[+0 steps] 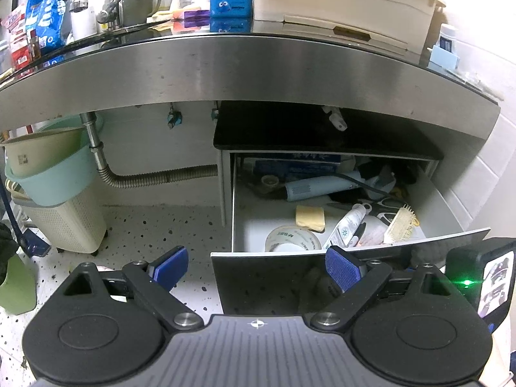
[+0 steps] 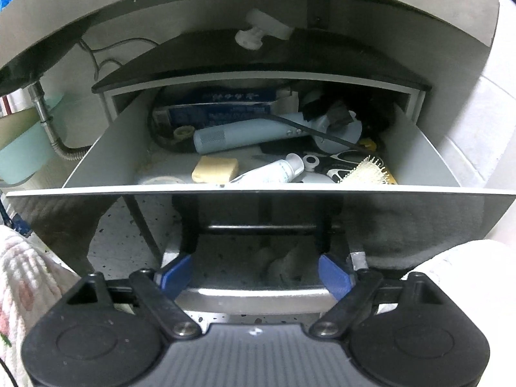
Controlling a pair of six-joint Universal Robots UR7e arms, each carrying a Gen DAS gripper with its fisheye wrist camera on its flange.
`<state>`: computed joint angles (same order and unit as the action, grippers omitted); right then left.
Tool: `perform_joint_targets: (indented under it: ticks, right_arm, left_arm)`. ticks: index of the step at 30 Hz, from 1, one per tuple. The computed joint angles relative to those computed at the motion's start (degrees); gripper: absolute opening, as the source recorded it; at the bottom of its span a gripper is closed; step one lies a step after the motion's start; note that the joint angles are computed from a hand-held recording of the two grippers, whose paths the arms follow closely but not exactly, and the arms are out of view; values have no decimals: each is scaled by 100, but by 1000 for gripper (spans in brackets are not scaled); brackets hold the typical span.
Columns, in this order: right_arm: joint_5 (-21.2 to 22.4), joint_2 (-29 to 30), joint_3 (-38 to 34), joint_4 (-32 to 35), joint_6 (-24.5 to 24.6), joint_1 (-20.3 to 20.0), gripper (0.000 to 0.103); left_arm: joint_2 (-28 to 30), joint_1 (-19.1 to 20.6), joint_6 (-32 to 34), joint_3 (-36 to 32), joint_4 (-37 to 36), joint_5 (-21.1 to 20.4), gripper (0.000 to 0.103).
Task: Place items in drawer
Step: 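Push the black drawer front inward with the right gripper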
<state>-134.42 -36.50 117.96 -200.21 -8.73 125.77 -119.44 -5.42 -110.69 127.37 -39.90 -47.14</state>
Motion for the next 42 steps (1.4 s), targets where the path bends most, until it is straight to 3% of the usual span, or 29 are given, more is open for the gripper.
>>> perform_joint_targets:
  ticks: [22,42]
  right_arm:
    - [2,10,-87,84,-45,-29,89]
    - [39,222,-95,-472,-280,-60,90]
  left_arm:
    - [-7,-48,150,7,-110,-30,93]
    - [-11,-111,414,128,-320,-190,93]
